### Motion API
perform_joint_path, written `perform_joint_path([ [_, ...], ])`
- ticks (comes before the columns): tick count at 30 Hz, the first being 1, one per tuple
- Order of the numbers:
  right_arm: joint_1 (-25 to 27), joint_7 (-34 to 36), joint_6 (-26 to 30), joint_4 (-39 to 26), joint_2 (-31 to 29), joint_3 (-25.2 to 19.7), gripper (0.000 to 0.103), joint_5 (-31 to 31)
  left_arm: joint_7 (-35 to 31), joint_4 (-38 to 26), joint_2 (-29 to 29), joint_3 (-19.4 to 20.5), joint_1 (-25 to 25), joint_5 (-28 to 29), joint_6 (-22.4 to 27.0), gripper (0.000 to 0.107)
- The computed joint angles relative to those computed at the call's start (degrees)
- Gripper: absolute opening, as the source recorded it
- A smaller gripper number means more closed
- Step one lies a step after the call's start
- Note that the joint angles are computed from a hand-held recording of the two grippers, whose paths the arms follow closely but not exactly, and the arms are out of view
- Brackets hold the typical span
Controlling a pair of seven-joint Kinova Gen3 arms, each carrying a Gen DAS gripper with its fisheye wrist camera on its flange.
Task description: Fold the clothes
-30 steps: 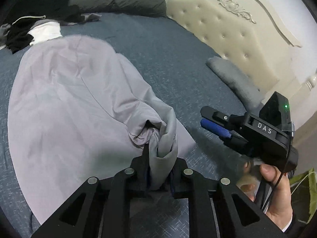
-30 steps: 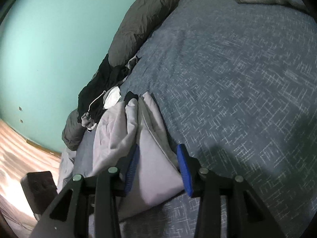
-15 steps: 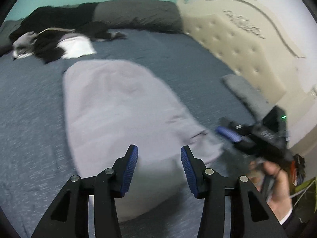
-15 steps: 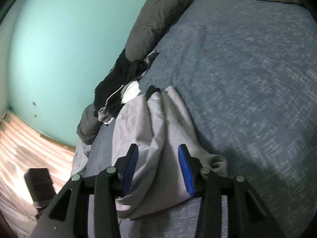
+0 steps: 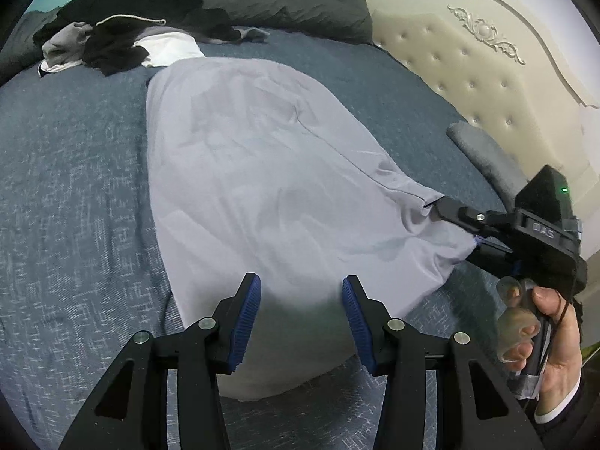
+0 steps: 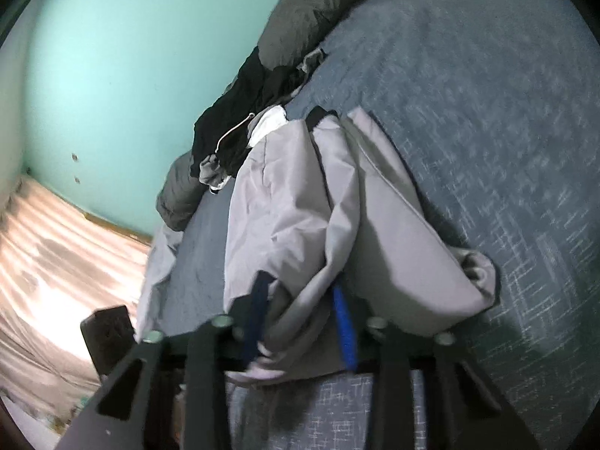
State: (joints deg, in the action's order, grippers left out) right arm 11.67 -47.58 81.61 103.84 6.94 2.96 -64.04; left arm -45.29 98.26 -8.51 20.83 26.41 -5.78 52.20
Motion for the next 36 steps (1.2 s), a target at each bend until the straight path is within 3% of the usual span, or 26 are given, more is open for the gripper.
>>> perform_joint_path([
  [1, 0.18, -0.35, 0.26, 0.22, 0.59, 0.16, 0.012, -0.08, 0.13, 0.12, 0.08, 0.11, 0.06, 0.0, -0.19, 0.049],
  [4, 1.49, -0.99, 1.3, 1.35, 2.7, 0.49, 0.008, -1.54, -0.18, 0.17, 0.36, 0.1, 0.41, 0.26, -0.7, 0.049],
  [14, 3.45, -0.51, -0.34, 3.28, 2.85, 0.38, 0.006, -3.49, -1.37, 0.42, 0.7, -0.56, 1.22, 1.06, -1.25, 0.049],
  [20, 3.27, -0.11, -2.44, 2.84, -0.45, 0.84, 0.017, -3.39, -0.87, 1.29, -0.57, -0.5, 0.48, 1.52, -1.21, 0.05],
  [22, 2.89, 1.07, -3.63, 2.1, -2.34, 1.25, 0.041, -3.39, -1.01, 1.52, -0.85, -0.63, 0.16, 1.86, -1.3, 0.049],
  [23, 2.66, 1.44, -4.0, 1.82, -2.95, 1.48, 0.045, -3.33, -1.07, 1.6, -1.01, -0.68, -0.02, 1.97, -1.26, 0.049],
  [29, -1.35, 4.7, -8.47, 0.34, -6.22, 0.98, 0.045, 1.25, -0.77, 1.34, -1.22, -0.08, -0.7, 1.73, -0.73, 0.05],
  [36, -8.03, 5.03, -14.63, -0.02, -7.94, -1.07, 0.045, 11.38, -1.28, 1.52, -1.32, -0.43, -0.87, 2.64, -1.27, 0.049],
])
